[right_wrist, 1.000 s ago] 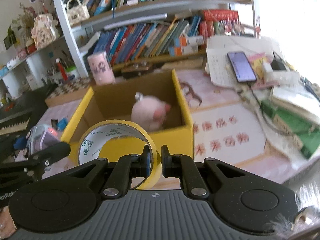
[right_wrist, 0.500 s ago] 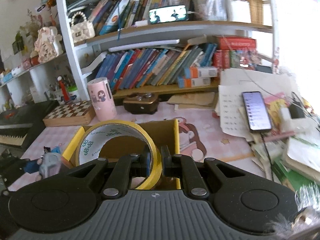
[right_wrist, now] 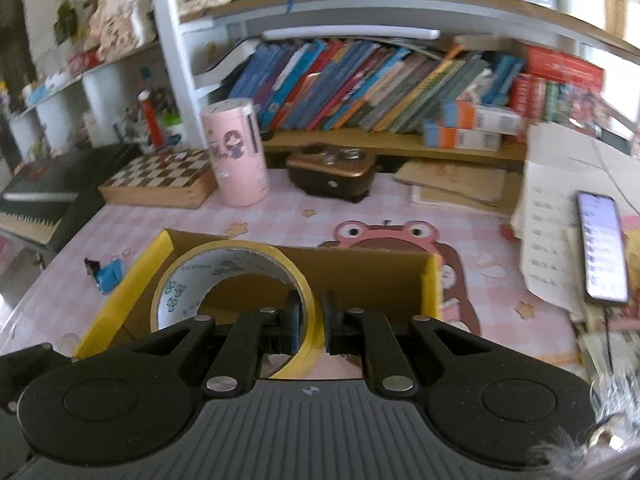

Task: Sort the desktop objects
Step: 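Open both grippers to drop the toy car and tape roll into the box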

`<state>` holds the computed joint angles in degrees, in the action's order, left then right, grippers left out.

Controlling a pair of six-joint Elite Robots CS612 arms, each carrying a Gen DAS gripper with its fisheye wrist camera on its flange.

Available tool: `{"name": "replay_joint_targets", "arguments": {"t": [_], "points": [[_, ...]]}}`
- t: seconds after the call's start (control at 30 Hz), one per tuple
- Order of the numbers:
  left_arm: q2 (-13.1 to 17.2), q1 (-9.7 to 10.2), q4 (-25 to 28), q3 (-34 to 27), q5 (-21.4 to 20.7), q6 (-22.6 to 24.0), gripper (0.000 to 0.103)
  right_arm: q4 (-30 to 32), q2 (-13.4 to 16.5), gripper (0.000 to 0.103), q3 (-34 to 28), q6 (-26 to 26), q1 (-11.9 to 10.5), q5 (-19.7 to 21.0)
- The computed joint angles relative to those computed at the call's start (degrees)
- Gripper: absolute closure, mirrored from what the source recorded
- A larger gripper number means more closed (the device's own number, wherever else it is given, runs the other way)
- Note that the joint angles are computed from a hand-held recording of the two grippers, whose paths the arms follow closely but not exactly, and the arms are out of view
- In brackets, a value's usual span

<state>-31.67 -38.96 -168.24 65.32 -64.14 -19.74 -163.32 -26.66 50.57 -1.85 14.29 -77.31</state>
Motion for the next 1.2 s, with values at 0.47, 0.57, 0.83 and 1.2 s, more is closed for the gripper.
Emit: {"name": "replay_joint_targets", "arguments": {"t": [0.47, 0.57, 0.83, 1.2], "points": [[0.37, -0.43, 1.05, -0.70, 2.07, 1.71, 0.035, 10.27, 5.29, 0.093, -11.26, -12.46, 1.77, 0.84], [0.36, -0.87, 0.38, -0.49, 4.42, 3.13, 0.031, 13.74, 6.27, 0.093, -13.42, -14.93, 2.04, 0.13], [-1.07, -1.26, -1.89, 2.34, 7.21, 1.93, 0.023, 16.47, 8.16, 0.077, -16.50, -16.07, 2.33, -1.58], [-2.75, -1.63, -10.55, 6.22, 9.70, 1.42, 0.013, 6.63, 3.86, 0.040, -8.21, -9.17, 1.19, 3.70]]}}
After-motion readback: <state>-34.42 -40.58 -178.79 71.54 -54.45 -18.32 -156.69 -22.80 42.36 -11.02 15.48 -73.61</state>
